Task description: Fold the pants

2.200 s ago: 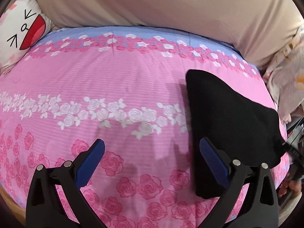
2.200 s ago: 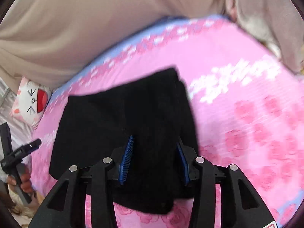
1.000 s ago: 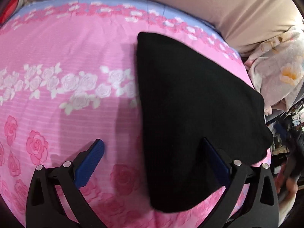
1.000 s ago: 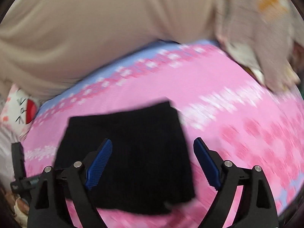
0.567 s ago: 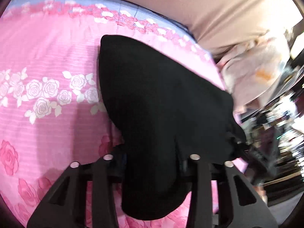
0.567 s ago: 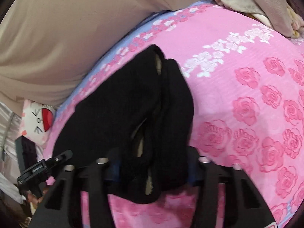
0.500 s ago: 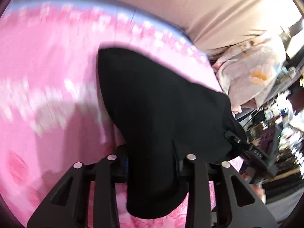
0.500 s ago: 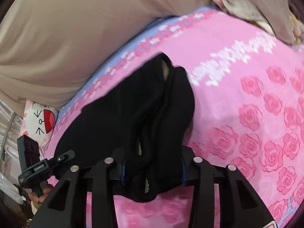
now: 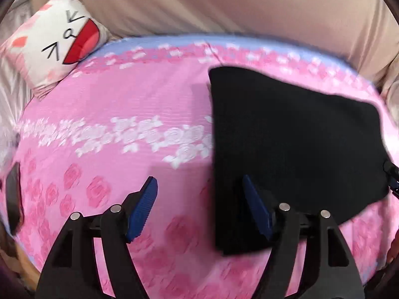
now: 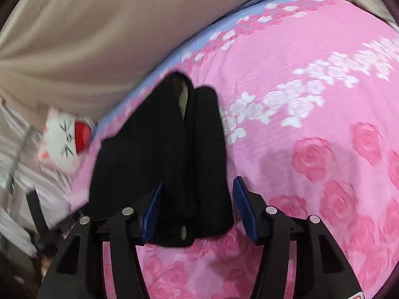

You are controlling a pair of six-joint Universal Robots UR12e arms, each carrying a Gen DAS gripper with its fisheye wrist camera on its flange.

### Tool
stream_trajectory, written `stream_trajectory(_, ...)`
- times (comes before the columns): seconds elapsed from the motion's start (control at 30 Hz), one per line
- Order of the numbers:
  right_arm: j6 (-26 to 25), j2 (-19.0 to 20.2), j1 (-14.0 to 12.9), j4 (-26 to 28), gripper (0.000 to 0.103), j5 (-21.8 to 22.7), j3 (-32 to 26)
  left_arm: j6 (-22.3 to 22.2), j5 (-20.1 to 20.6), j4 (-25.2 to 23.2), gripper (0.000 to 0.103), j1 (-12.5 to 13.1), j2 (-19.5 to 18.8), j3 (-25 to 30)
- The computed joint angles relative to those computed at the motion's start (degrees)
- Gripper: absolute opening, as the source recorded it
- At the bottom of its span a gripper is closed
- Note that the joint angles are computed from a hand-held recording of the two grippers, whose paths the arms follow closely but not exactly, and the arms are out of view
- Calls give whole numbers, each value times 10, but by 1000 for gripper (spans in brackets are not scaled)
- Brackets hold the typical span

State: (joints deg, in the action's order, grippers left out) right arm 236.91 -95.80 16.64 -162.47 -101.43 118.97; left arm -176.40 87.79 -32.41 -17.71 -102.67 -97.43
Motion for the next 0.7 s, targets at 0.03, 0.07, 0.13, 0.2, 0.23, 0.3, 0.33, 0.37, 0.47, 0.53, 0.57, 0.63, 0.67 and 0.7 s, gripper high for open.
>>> stream_trajectory(0.03, -28, -2, 13, 26, 48, -42, -16, -11, -10, -2, 68, 5, 7, -1)
stream_trajectory(0.07, -65, 0, 22, 34, 23, -60, -33, -18, -20, 3, 68, 8, 12, 0)
stream_trajectory(0.13, -117, 9, 22, 27, 6, -37, -63, -23, -57, 29, 69, 13, 14, 12)
stream_trajectory(0.2, -159, 30, 17, -8, 6, 7, -90, -16, -81, 48, 81, 4, 5, 27)
stream_trajectory(0.23, -183, 49, 15, -12, 6, 25, -110, -13, -85, 56, 91, -4, -4, 37)
stream_trajectory(0.3, -204, 76, 9, 10, 6, 38, -134, -7, -75, 61, 98, -18, -23, 55)
stream_trajectory(0.33, -211, 88, 2, 42, 6, 47, -145, -5, -53, 47, 98, -28, -38, 69)
stream_trajectory(0.37, -208, 106, -11, 77, 6, 47, -151, -1, -19, 26, 98, -38, -56, 84)
stream_trajectory(0.47, -125, 105, -55, 38, 0, 127, -114, -8, 18, -53, 98, -45, -99, 124)
stream_trajectory(0.53, -103, 93, -45, 36, 0, 94, -116, -52, -37, -53, 98, -28, -90, 112)
stream_trajectory(0.57, -128, 91, -31, 31, 11, 65, -124, -53, -40, -54, 98, -27, -89, 112)
stream_trajectory(0.63, -181, 94, -24, 39, 8, 62, -136, -39, -17, -42, 98, -31, -90, 111)
stream_trajectory(0.67, -203, 102, -22, 74, 4, 42, -145, -36, -13, -41, 98, -33, -91, 110)
stream_trajectory(0.7, -201, 108, -30, 107, 0, 30, -146, -36, -6, -40, 98, -35, -91, 110)
